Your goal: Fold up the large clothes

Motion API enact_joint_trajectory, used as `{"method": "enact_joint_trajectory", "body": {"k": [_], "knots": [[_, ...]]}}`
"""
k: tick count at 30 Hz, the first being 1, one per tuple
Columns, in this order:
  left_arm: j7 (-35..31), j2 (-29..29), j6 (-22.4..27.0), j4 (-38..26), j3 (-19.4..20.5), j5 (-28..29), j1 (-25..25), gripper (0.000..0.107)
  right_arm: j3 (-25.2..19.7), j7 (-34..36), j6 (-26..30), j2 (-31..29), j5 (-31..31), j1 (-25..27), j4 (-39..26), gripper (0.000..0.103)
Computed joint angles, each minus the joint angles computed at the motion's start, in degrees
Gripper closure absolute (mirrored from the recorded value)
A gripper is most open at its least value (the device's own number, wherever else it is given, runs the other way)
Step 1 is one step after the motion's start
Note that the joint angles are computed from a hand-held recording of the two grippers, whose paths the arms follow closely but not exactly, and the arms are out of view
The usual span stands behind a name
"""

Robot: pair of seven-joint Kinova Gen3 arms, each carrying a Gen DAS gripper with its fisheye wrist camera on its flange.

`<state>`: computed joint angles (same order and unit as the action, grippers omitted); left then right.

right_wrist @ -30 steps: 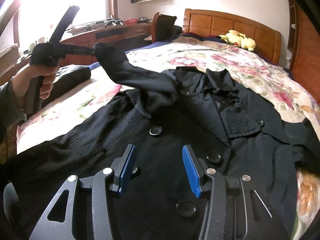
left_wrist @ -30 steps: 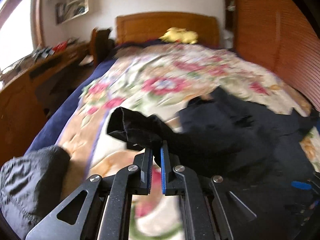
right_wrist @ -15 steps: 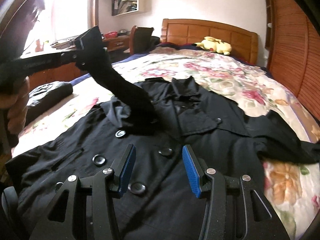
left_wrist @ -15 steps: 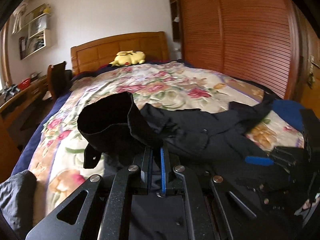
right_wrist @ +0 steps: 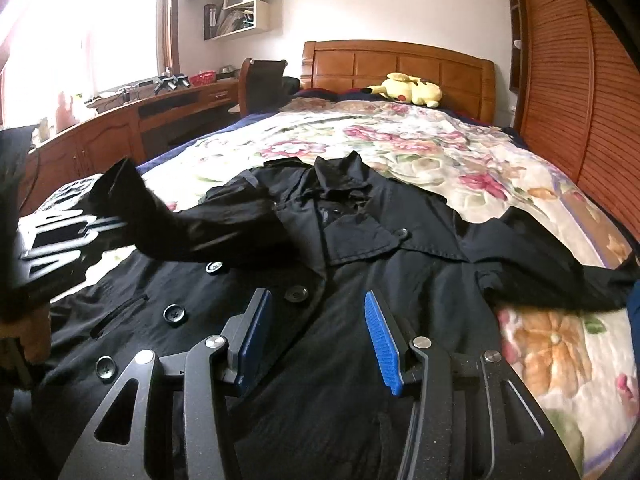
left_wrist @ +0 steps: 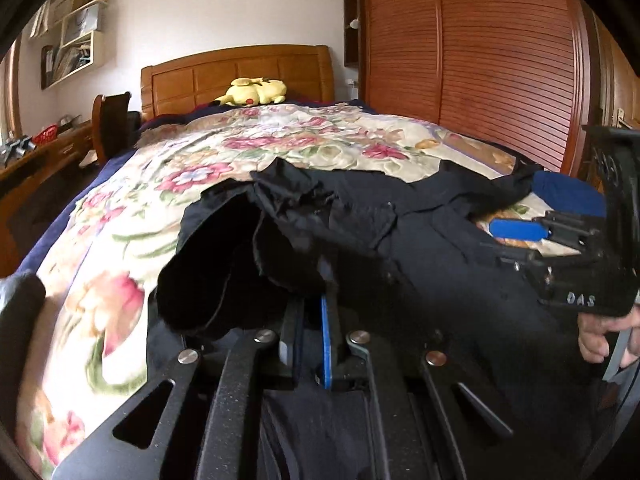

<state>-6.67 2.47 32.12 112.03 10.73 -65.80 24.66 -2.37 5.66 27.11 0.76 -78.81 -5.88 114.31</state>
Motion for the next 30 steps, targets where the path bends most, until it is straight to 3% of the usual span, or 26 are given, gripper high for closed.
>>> {"method": "enact_joint_trajectory", "body": {"k": [4, 7, 9, 13, 17, 23, 30], "knots": [[0.43, -0.97, 3.19, 0.92, 1.03, 1.5, 0.76, 0.095, -0.43, -2.04, -0.8, 0.22, 2.05, -0.51, -0.38, 0.053], [3.61, -2.68, 5.54, 2.92, 2.3, -1.41, 1.47, 0.086, -0.88, -3.48, -1.23, 0.53, 3.49, -0.94, -0.99, 0.053], [5.39, -4.33, 4.9, 4.7, 2.99, -2.8, 0.99, 0.069, -1.29, -4.25, -1.55, 0.82, 4.27, -1.3, -1.46, 0.053], [6.8, -7.93, 2.92, 7.94, 4.53, -2.92, -1.07, 0.058, -2.44, -5.22, -2.77, 1.17, 5.36, -2.33, -1.84, 0.053], [8.85, -10.92, 1.71, 10.35, 6.55, -3.7, -4.28, 0.031, -3.5, -6.06, -3.04, 1.48, 6.19, -3.51, -2.12, 0.053], [12.97, -13.73, 1.47, 13.2, 9.37, -5.62, -9.84, 0.029, -5.35, -7.22, -2.59, 2.5, 8.68, -5.44, -3.03, 0.053], [14.5, -15.69, 2.01, 15.52, 10.0, -5.98, -13.13, 0.029, -7.27, -7.05, -0.01, 3.93, 12.35, -7.03, -4.19, 0.053]]}}
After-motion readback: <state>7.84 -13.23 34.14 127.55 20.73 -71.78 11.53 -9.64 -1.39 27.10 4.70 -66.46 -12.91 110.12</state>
